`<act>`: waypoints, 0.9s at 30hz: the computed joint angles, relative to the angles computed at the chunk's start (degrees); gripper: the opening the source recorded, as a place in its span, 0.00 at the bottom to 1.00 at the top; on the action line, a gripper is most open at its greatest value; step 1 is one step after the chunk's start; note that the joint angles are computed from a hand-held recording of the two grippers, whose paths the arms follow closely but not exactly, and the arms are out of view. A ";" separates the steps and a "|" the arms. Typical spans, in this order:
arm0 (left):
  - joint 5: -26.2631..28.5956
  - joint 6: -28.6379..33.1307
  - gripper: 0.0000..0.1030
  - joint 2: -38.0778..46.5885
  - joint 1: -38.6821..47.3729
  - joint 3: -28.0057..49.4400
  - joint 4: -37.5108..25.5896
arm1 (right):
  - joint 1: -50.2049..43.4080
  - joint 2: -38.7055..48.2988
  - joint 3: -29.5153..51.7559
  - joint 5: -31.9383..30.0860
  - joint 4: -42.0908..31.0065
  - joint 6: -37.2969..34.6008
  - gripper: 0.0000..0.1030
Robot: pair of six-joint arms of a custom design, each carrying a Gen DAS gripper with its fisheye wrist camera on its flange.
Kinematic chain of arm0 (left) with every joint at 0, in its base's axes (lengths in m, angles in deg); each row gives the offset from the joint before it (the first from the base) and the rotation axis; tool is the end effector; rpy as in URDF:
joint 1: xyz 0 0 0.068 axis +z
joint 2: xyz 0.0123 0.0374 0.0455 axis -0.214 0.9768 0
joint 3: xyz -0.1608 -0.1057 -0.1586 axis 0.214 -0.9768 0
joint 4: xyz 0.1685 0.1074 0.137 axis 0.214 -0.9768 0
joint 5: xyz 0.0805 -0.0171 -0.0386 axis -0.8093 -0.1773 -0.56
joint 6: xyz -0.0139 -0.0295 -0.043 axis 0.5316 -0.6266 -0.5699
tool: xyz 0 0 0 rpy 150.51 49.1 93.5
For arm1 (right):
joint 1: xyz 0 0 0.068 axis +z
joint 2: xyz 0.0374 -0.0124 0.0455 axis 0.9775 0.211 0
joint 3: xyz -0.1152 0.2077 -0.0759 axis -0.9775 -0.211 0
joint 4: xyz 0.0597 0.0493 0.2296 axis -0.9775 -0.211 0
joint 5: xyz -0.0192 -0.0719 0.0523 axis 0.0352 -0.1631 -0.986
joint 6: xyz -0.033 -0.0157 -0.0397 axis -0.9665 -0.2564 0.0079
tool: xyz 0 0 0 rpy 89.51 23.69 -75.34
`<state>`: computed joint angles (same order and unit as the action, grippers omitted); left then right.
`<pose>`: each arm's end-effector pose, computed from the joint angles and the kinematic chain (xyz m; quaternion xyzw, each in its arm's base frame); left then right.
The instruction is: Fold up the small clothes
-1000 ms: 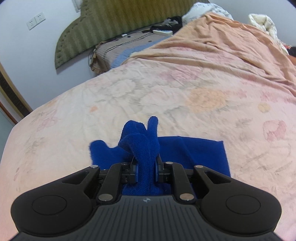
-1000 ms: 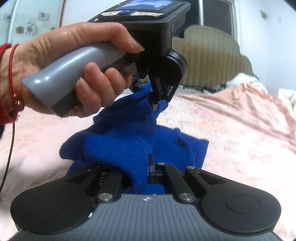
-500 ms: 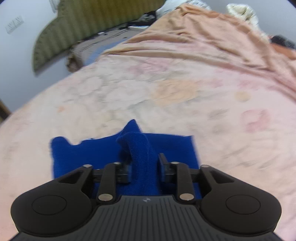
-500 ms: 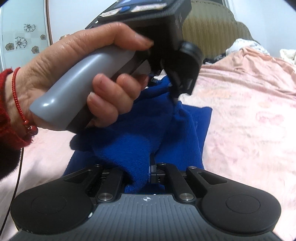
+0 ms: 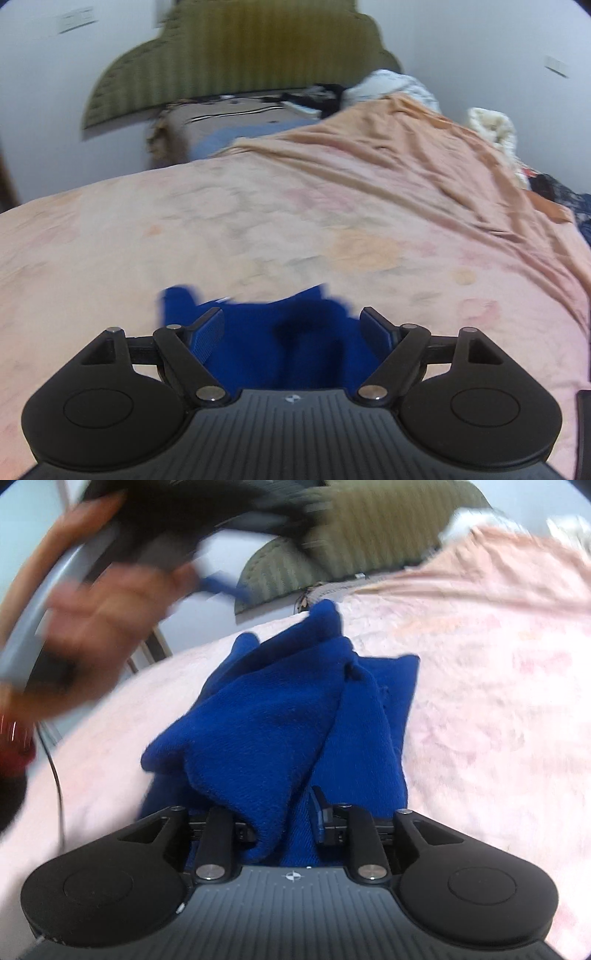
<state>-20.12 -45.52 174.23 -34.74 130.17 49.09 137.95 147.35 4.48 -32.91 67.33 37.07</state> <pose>0.4374 -0.1973 0.1752 0.4360 0.8109 -0.2090 0.3298 0.2124 0.3117 0.0520 0.3430 0.8052 0.0798 0.4772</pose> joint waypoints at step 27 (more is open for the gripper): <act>-2.54 7.24 0.78 -3.02 3.41 -15.61 9.31 | 1.16 4.58 -29.29 -0.77 71.03 12.54 0.11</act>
<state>-22.66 -38.28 171.20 -31.33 114.56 58.40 139.11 151.94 -24.81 -33.68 138.36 49.61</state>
